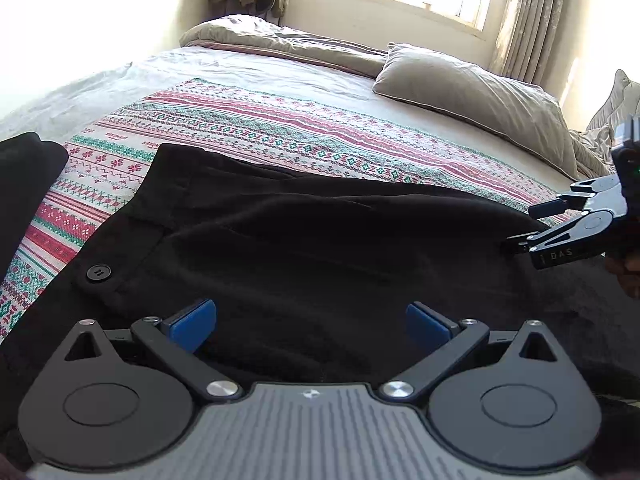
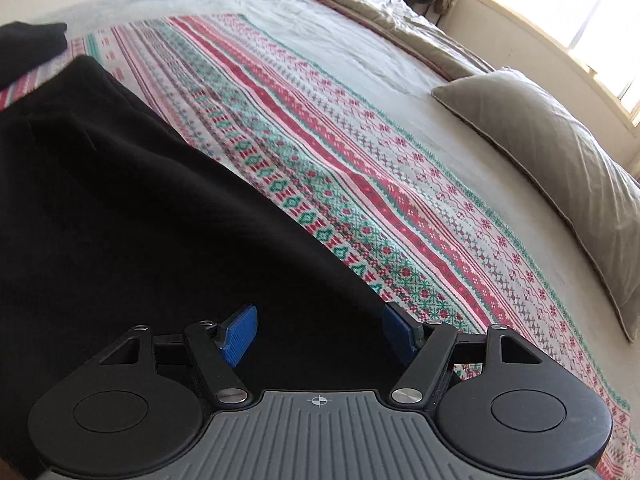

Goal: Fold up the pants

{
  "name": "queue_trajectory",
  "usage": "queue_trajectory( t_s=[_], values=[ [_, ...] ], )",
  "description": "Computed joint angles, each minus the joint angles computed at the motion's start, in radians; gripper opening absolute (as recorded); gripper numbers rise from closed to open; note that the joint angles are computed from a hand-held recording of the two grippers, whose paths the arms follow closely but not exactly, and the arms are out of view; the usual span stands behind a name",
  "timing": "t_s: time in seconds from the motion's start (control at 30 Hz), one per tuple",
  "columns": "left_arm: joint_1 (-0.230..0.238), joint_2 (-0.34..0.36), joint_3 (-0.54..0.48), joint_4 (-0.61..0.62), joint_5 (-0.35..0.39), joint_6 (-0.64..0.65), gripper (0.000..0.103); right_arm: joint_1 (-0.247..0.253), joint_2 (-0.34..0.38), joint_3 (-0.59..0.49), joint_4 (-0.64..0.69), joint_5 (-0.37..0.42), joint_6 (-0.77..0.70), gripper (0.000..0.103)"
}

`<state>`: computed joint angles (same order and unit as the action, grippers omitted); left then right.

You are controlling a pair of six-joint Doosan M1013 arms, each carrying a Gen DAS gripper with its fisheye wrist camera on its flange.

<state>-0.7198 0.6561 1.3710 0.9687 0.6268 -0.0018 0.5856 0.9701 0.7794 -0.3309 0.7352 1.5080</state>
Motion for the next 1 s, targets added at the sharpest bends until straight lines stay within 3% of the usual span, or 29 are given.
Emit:
queue_trajectory(
  t_s=[0.1, 0.27, 0.33, 0.37, 0.4, 0.47, 0.57, 0.77, 0.9, 1.0],
  values=[
    [-0.001, 0.006, -0.007, -0.017, 0.011, 0.03, 0.103, -0.022, 0.028, -0.054, 0.108, 0.017, -0.046, 0.07],
    [0.0, 0.011, -0.012, -0.031, 0.02, 0.057, 0.103, -0.064, 0.106, -0.226, 0.303, 0.183, -0.069, 0.069],
    [0.001, 0.01, -0.011, -0.036, 0.016, 0.059, 0.103, -0.076, 0.119, -0.254, 0.364, 0.214, -0.064, 0.065],
    [0.002, 0.01, -0.012, -0.039, 0.014, 0.06, 0.103, -0.078, 0.115, -0.244, 0.377, 0.204, -0.072, 0.05],
    [0.003, 0.009, -0.011, -0.041, 0.013, 0.058, 0.103, -0.079, 0.109, -0.233, 0.398, 0.193, -0.085, 0.028],
    [0.005, 0.007, -0.005, -0.033, 0.001, 0.045, 0.103, -0.076, 0.098, -0.214, 0.413, 0.178, -0.08, 0.009],
    [0.006, 0.008, -0.003, -0.034, 0.003, 0.062, 0.103, -0.047, 0.053, -0.133, 0.278, 0.109, -0.023, 0.003],
    [0.003, -0.015, 0.018, -0.025, -0.027, 0.024, 0.103, 0.012, -0.099, 0.087, -0.019, -0.064, 0.22, 0.002],
    [-0.001, -0.051, 0.062, 0.034, -0.078, -0.071, 0.103, 0.058, -0.217, 0.25, -0.209, -0.147, 0.379, 0.002],
    [-0.015, -0.076, 0.098, 0.133, -0.051, -0.19, 0.103, 0.098, -0.306, 0.389, -0.334, -0.211, 0.505, 0.002]
  ],
)
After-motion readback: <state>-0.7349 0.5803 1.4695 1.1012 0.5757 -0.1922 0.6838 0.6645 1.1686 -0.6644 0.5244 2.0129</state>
